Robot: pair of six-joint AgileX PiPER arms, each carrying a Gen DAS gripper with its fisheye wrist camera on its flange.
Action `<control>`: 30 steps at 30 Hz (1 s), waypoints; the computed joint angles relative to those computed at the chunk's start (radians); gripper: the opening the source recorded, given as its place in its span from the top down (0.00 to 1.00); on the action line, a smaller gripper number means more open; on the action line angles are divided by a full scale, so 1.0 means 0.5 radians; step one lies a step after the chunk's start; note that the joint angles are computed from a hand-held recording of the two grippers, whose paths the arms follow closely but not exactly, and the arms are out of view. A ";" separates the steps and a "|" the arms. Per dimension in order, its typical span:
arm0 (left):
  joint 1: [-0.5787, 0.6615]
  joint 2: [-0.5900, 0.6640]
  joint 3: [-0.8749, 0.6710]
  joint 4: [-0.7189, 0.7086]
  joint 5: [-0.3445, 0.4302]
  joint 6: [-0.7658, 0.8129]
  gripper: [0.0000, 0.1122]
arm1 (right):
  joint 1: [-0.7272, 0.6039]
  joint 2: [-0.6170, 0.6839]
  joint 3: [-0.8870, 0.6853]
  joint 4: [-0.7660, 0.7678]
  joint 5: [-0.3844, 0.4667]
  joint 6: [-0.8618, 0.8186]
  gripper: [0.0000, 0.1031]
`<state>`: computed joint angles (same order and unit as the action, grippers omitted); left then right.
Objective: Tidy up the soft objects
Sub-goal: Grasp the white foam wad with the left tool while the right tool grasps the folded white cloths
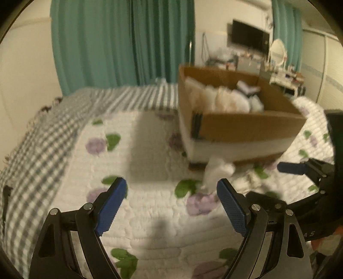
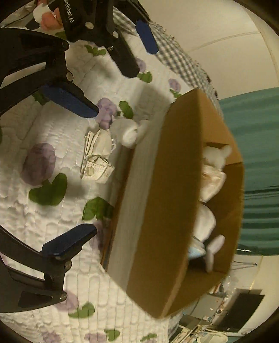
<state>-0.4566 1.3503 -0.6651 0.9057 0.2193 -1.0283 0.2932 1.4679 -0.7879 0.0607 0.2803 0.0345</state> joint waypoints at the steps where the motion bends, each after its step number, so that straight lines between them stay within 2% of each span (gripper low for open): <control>1: 0.024 0.034 -0.013 -0.025 -0.021 0.035 0.22 | 0.002 0.042 -0.019 0.017 0.001 -0.026 0.09; 3: 0.057 0.073 -0.011 -0.014 -0.070 0.031 0.22 | -0.004 0.122 -0.053 0.124 -0.007 -0.147 0.13; 6: 0.076 0.112 -0.002 0.164 -0.093 -0.119 0.22 | -0.036 0.216 -0.100 0.390 -0.004 -0.414 0.19; 8: 0.075 0.126 0.011 0.302 -0.087 -0.236 0.22 | -0.071 0.262 -0.132 0.596 0.024 -0.614 0.32; 9: 0.079 0.133 0.017 0.325 -0.096 -0.261 0.22 | -0.083 0.276 -0.142 0.658 0.032 -0.678 0.35; 10: 0.085 0.137 0.016 0.267 -0.105 -0.206 0.22 | -0.092 0.283 -0.146 0.701 0.032 -0.726 0.43; 13: 0.077 0.154 0.007 0.183 -0.111 -0.104 0.22 | -0.120 0.240 -0.113 0.843 0.027 -0.863 0.44; 16: -0.008 0.174 -0.002 0.305 -0.059 -0.216 0.23 | -0.160 0.150 -0.052 0.892 0.003 -0.884 0.44; 21: -0.153 0.307 -0.118 0.038 -0.036 0.032 0.24 | -0.223 -0.011 0.027 0.461 -0.029 -0.508 0.44; 26: -0.218 0.475 -0.291 -0.115 0.013 0.172 0.25 | -0.345 -0.030 0.037 0.663 0.003 -0.732 0.44; 28: -0.198 0.556 -0.356 -0.225 -0.016 0.271 0.37 | -0.376 -0.034 0.035 0.727 0.018 -0.808 0.44; 30: -0.171 0.622 -0.411 -0.510 -0.024 0.545 0.57 | -0.406 -0.045 0.041 0.807 0.032 -0.904 0.44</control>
<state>-0.5422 1.6614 -0.8707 0.6506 0.2072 -0.7556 0.0901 1.4455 -0.7672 0.4643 0.2964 -0.4174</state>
